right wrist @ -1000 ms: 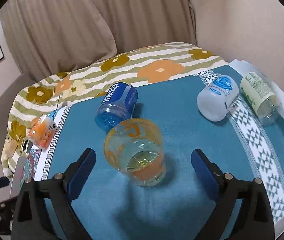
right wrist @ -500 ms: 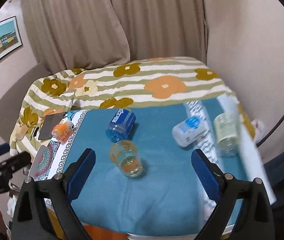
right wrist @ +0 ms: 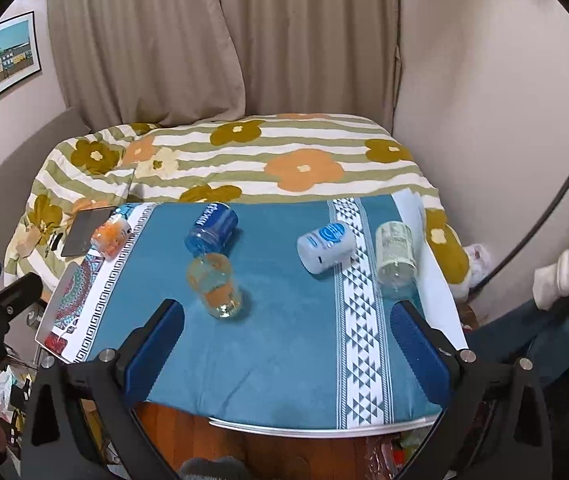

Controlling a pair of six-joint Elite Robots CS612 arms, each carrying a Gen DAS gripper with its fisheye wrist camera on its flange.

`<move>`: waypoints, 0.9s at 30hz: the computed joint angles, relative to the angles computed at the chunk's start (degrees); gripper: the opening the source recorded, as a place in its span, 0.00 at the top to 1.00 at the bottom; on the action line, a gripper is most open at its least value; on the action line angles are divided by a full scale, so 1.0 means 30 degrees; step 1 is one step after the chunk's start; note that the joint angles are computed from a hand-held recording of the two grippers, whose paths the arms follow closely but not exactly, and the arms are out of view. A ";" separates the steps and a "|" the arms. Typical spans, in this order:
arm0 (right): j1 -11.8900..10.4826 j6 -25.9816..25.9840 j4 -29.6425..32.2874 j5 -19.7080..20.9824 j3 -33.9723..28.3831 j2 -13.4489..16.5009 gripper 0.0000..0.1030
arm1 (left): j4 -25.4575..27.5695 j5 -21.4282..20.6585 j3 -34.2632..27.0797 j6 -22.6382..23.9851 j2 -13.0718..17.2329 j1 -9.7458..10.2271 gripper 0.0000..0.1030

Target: Flip cup upright

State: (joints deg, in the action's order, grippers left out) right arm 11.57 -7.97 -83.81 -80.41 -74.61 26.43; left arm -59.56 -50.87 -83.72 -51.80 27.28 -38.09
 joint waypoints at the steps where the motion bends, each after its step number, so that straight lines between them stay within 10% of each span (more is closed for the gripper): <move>1: 0.0002 0.0035 0.0040 -0.0034 -0.0034 0.0013 0.00 | 0.0014 -0.0008 -0.0012 0.0013 0.0006 -0.0011 0.00; 27: 0.0092 0.0562 -0.0122 -0.0538 0.0215 -0.0144 0.00 | -0.0736 -0.0488 0.0351 0.0710 -0.0058 0.0290 0.00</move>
